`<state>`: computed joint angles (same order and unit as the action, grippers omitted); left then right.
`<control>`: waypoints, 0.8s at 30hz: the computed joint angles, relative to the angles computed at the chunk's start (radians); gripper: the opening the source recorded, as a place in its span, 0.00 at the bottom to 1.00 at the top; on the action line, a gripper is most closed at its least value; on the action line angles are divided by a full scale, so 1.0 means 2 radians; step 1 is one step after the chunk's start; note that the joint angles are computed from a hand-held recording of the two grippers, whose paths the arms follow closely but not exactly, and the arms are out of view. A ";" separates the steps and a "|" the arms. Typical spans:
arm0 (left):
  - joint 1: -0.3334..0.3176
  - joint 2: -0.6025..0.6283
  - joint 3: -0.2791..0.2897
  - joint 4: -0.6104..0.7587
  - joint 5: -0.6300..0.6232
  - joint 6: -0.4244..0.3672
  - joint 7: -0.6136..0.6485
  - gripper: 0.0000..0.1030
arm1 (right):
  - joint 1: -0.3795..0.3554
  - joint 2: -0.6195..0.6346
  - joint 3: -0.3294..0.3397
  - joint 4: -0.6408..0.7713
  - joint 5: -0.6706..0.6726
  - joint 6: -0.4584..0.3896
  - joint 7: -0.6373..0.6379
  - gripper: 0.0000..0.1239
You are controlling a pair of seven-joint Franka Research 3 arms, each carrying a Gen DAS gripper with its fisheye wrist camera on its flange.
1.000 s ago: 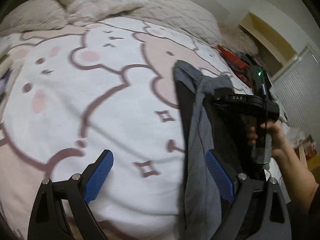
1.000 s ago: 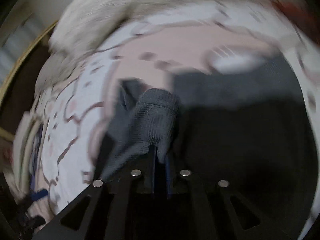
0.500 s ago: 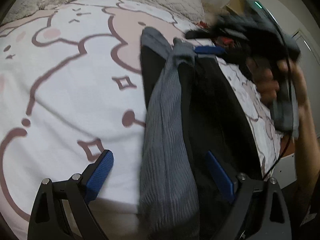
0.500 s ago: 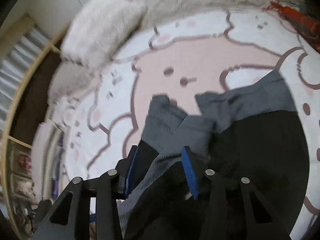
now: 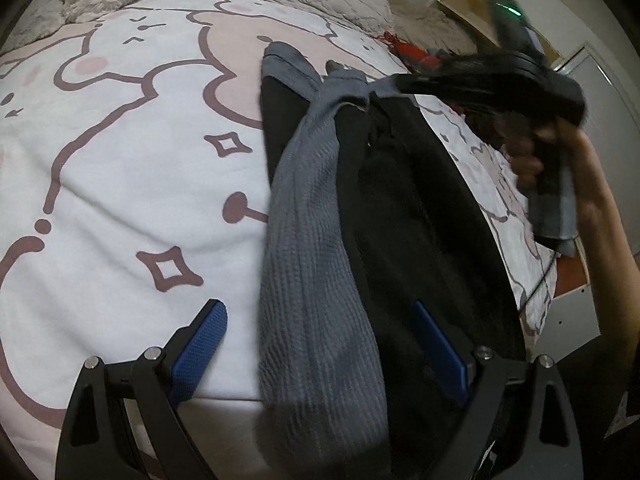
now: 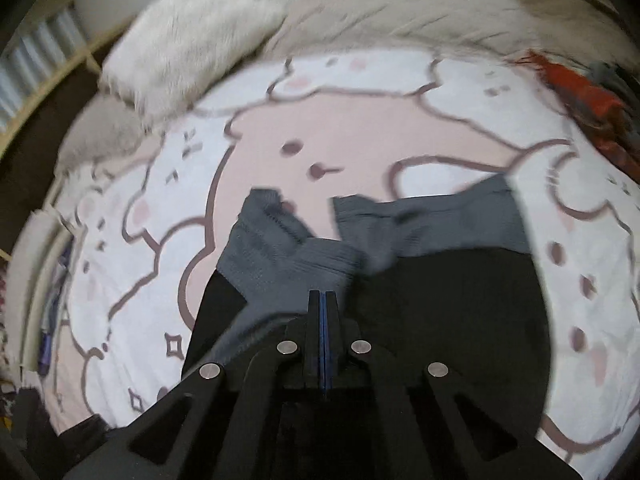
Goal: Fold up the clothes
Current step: 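Lift the grey waistband with the right tool and fold one leg over the other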
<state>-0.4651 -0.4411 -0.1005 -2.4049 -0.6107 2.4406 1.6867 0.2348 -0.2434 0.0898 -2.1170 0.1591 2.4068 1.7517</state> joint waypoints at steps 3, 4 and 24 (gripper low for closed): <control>0.001 0.004 -0.007 0.002 0.011 0.003 -0.004 0.90 | -0.006 -0.029 -0.011 -0.032 0.028 0.016 0.008 0.00; 0.000 0.006 -0.007 0.002 0.011 0.005 -0.005 0.90 | -0.008 -0.029 -0.011 -0.033 0.033 0.018 0.014 0.00; -0.005 0.007 0.000 -0.001 -0.017 0.016 0.015 0.90 | 0.062 0.179 -0.004 0.210 -0.073 -0.220 0.065 0.16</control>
